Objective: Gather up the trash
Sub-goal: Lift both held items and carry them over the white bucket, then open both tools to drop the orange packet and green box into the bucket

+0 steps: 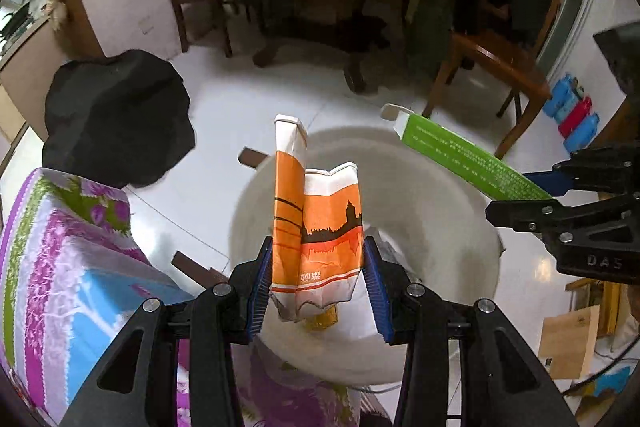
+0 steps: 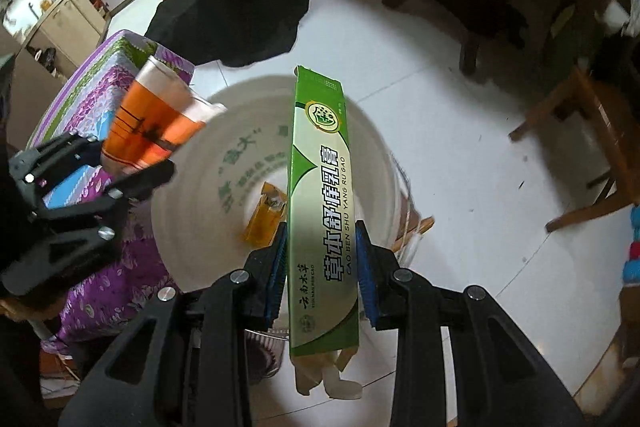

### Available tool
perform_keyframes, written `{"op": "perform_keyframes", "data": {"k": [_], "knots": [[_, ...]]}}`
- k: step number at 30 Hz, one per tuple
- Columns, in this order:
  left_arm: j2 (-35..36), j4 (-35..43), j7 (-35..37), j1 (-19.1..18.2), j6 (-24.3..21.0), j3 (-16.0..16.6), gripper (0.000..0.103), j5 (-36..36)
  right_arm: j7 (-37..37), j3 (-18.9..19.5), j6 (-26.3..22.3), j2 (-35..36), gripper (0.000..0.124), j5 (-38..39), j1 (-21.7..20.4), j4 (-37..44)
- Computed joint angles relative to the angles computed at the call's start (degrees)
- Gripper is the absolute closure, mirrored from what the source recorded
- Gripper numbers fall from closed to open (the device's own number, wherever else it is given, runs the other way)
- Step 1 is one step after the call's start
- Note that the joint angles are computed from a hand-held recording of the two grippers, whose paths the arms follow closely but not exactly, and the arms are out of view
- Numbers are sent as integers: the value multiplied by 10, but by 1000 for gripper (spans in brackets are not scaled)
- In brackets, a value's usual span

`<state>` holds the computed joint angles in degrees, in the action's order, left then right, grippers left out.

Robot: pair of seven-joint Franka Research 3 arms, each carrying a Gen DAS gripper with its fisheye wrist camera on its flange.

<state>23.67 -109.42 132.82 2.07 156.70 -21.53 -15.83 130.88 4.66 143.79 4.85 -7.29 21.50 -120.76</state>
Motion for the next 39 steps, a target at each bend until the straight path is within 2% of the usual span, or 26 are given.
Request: {"op": "perform_keyframes", "data": {"k": [4,11,15,27,34,39], "knots": [[33,21,-43,-31,2,25,59,50,-32,0,24,14,94,58,-9,-6],[68,40,-84,-36,6,34,59,106,-66,-3,73,40,94,132,-16,-8],[85,51,-99,-31,6,32,59,126,-71,-6,83,58,94,144,-13,4],[103,65,-124,-24,13,29,58,158,-43,-23,82,90,88,116,2,34],[103,65,-134,-24,20,30,58,170,-34,-28,65,98,87,99,7,50],[104,69,-142,-24,22,31,55,174,-18,-34,36,104,82,69,13,67]]}}
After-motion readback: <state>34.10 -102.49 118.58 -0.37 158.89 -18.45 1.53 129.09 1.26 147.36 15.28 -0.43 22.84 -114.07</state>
